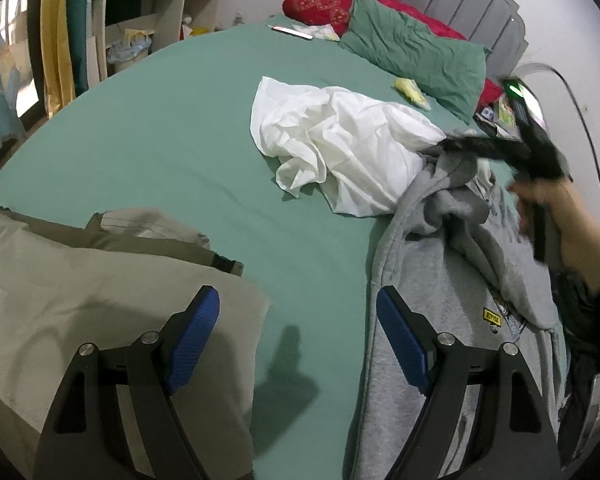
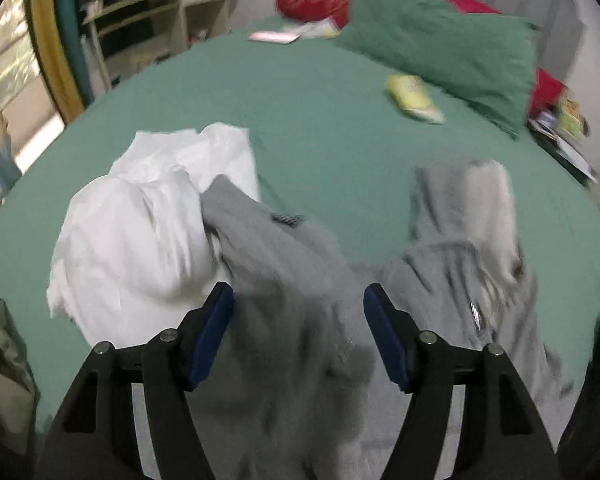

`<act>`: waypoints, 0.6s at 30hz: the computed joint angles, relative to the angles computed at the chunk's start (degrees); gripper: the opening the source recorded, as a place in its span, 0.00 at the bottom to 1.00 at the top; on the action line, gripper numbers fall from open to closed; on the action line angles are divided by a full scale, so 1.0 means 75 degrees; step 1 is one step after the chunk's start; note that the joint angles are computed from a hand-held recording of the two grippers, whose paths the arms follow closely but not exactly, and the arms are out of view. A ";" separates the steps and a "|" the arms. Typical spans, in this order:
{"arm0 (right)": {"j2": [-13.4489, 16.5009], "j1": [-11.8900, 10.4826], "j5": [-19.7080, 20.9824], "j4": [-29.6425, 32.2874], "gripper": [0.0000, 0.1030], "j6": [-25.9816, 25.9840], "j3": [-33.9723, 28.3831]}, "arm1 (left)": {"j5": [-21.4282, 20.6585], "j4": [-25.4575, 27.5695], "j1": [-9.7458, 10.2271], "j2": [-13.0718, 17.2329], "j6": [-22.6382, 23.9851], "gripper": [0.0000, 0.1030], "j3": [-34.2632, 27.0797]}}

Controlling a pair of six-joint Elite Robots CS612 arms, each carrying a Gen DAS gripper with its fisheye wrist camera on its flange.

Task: Fold large clothes

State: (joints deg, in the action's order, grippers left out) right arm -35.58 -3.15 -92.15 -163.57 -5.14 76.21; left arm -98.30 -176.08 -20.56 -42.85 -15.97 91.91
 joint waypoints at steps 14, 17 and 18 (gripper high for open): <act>-0.1345 -0.0657 -0.1085 -0.4212 0.05 0.1678 0.2919 | -0.0046 0.0225 -0.0447 -0.0011 0.0520 0.82 0.0018; -0.1527 -0.1197 -0.0876 -0.4063 0.09 0.2933 0.4022 | -0.0160 0.0194 -0.0579 -0.0064 0.0646 0.82 0.0141; -0.1538 -0.1363 -0.0619 -0.3774 0.10 0.3161 0.4238 | -0.0159 0.0177 -0.0630 -0.0079 0.0690 0.82 0.0187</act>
State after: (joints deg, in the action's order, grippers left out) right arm -47.11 -13.37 -96.79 -191.87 18.56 107.99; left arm -99.49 -174.75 -25.28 -43.45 -10.79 93.32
